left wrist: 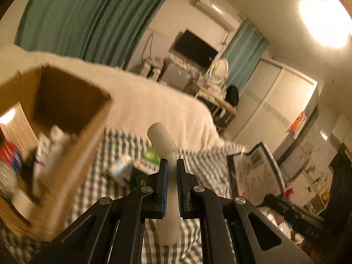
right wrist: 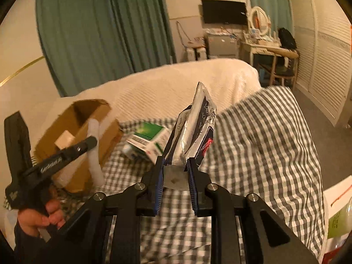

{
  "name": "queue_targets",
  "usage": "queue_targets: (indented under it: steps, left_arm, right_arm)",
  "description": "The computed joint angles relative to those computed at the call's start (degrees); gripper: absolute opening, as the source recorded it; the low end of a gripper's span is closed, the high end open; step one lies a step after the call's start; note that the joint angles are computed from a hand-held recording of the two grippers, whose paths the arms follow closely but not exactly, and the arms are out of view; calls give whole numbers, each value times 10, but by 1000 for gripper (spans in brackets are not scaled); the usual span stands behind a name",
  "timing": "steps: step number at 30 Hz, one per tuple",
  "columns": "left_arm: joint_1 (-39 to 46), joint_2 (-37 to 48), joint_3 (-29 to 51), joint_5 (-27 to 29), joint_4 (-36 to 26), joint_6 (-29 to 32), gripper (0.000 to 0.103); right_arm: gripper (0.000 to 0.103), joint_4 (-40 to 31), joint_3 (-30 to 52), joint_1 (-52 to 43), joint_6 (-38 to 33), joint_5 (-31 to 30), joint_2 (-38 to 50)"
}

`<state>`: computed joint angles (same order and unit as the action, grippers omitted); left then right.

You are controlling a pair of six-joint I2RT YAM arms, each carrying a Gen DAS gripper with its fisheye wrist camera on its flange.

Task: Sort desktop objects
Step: 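Carry both items into the cardboard box and open both tools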

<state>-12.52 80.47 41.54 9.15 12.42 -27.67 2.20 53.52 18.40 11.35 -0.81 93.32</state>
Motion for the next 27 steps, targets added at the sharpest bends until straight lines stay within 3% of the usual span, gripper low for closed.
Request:
queue_targets:
  steps: [4,7,13,22,25,26,27]
  left_arm:
    - [46,-50,42,-2,-81,44,7]
    - [90,-67,57,-5,-101,79,7]
    - [188,-58,33,2,-72,74,7]
    - [287,50,31,20,-27,85,7]
    - [293,61,25,22,-22,93,10]
    - [291,64,28,14,-27,100,15]
    - [288,65,30,8,-32,104,28]
  right_arm:
    - [19,-24,44,39,-10,-1,-2]
    - [19,-32,97,75,-22,-6,27]
    - [19,-63,266,148,-44,-30,156]
    - [20,-201,615,206,-51,-43,420]
    - [25,-228,681,209,-45,-35,469]
    - [26,-225,683,209,-42,-32,473]
    - [27,-219,679,209,-38,-30,474]
